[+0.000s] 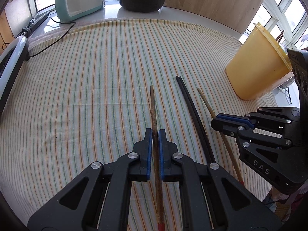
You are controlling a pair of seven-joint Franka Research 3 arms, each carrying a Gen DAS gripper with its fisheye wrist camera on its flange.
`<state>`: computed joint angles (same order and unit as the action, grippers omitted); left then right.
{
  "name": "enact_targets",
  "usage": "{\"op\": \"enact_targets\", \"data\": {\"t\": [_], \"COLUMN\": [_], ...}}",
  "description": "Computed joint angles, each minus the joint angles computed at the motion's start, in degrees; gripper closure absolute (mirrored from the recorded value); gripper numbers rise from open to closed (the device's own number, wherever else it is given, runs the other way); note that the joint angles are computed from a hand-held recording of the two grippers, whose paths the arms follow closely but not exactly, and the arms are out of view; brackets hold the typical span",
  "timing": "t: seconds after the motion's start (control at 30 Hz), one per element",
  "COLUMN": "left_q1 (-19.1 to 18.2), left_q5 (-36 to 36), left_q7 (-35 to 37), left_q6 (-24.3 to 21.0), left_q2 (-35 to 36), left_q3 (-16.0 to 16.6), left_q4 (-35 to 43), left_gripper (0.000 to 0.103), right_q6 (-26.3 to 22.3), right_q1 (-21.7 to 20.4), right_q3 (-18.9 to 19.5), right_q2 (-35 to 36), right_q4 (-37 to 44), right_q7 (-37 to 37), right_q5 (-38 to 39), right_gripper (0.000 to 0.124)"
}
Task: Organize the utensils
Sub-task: 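Lower the left tool to a wooden chopstick while the right tool grasps another chopstick, then carry the left tool's chopstick into the yellow container while the right tool carries its chopstick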
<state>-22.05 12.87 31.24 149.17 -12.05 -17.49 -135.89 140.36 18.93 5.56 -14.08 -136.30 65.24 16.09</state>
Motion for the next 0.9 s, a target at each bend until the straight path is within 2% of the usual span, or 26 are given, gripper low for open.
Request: {"op": "enact_targets", "data": {"t": [0.2,0.43,0.9], "left_q1": [0.64,1.19,1.78], "left_q5": [2.30,6.54,13.07], "left_q7": [-2.05,-4.60,-6.25], "left_q6": [-0.10,-0.74,-0.99], "left_q2": [-3.51,-6.85,-9.54], "left_q3": [-0.48,-1.96,-4.00], "left_q4": [-0.70,0.05,3.65], "left_gripper": [0.099,0.099,0.099], "right_q6": [2.40,2.59,2.55], "right_q1": [1.23,1.97,0.06], "right_q3": [-1.32,-3.78,-7.44], "right_q2": [-7.03,-13.78,-23.29], "right_q4": [-4.41,-7.16,-9.60], "right_q7": [-4.16,-9.56,-14.08], "right_q5": [4.46,9.57,16.22], "right_gripper": [0.120,0.120,0.120]}}
